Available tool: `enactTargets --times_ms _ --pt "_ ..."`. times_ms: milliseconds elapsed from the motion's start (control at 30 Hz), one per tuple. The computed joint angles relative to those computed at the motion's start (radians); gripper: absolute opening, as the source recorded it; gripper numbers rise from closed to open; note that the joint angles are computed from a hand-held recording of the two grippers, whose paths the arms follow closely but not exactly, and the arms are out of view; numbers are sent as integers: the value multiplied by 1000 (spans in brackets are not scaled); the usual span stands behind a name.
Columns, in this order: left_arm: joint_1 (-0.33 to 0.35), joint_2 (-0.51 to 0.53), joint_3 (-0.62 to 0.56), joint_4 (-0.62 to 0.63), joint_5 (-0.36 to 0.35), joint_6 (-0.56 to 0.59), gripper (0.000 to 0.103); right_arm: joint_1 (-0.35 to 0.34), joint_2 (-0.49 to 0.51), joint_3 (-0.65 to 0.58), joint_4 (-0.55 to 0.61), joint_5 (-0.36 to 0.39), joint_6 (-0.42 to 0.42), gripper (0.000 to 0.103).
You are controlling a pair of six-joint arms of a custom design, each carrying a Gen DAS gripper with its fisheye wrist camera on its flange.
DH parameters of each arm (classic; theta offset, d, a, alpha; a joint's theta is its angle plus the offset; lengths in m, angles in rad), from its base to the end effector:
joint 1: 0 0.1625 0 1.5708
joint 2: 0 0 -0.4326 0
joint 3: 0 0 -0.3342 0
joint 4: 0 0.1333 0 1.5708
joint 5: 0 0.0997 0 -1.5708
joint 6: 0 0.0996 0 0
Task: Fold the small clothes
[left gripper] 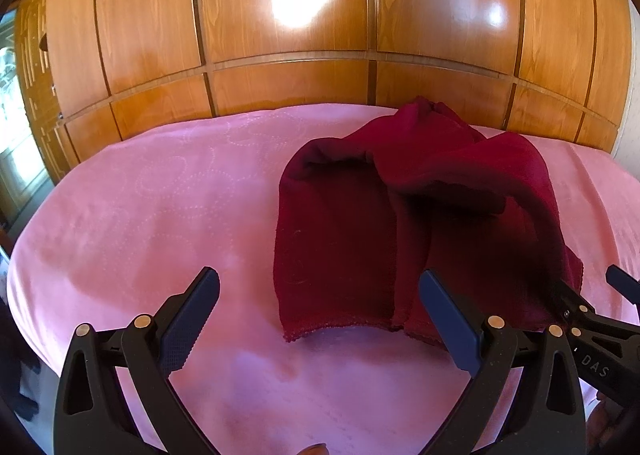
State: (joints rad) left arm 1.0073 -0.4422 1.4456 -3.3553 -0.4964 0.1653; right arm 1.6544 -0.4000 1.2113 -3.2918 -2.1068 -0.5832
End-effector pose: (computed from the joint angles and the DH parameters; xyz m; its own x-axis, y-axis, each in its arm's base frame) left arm -0.1737 -0.6885 0.1023 -0.6609 -0.1665 -0.7318 0.4948 0.6364 -0.5917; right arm 0.1454 -0.7478 0.1147 -0.7150 -0.0616 0.6964 -0.5331 0.6924 -0.4862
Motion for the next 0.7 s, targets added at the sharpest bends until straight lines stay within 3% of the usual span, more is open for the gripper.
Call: enactTargets --times_ms 167,233,367,567,700 --pt "1 2 -3 5 -2 9 99 -2 8 -20 20 6 -3 100" --pt "1 2 -3 4 -4 12 99 -3 16 -31 18 0 -11 94" --pt "1 -1 -2 11 -10 3 99 -10 23 -50 42 -5 -15 68" --pt "4 -7 -1 33 -18 -17 99 -15 28 -58 55 -4 -30 57" --pt "4 -8 -1 30 -17 -14 99 -24 24 -65 117 9 -7 35"
